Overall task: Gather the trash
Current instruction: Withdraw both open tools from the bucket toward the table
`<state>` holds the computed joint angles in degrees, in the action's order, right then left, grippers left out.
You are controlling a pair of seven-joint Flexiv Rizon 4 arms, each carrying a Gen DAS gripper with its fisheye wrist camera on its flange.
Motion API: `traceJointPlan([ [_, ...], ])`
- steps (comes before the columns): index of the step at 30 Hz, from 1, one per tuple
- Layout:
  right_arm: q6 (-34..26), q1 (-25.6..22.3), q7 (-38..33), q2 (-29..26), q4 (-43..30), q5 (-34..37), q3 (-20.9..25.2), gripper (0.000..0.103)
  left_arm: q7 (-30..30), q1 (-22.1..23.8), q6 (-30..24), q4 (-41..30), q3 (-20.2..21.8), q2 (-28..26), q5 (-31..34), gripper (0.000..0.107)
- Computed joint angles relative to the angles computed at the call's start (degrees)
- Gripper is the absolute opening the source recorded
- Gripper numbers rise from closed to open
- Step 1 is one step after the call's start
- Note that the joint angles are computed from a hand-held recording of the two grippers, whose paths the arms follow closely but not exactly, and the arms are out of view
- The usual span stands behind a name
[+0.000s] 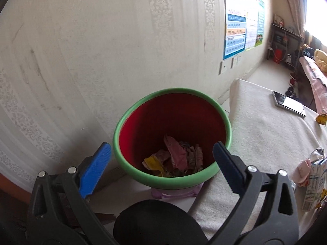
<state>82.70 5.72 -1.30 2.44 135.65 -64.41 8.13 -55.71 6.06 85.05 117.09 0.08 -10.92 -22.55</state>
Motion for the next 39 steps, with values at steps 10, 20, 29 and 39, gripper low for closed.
traceJointPlan([
  [10,-0.72,-11.55,10.36,-4.99,-0.98,-11.09,-8.34,0.076,-2.34,-2.34,3.18,2.33,2.44,1.66,7.88,0.098],
  [20,-2.65,-9.76,-12.4,-14.96,-8.03,18.71,-9.1,0.047,-8.48,-3.22,-8.1,-1.95,4.88,0.73,16.43,0.098],
  [29,6.29,-3.54,-14.15,-11.72,-2.43,21.11,-15.75,0.012,-7.01,-2.53,-13.48,-3.47,3.65,0.3,15.95,0.098],
  [39,12.3,-10.49,16.42,3.11,8.12,-14.41,-11.42,0.013,19.64,-5.56,-15.87,6.69,-4.36,6.61,-14.58,0.098],
])
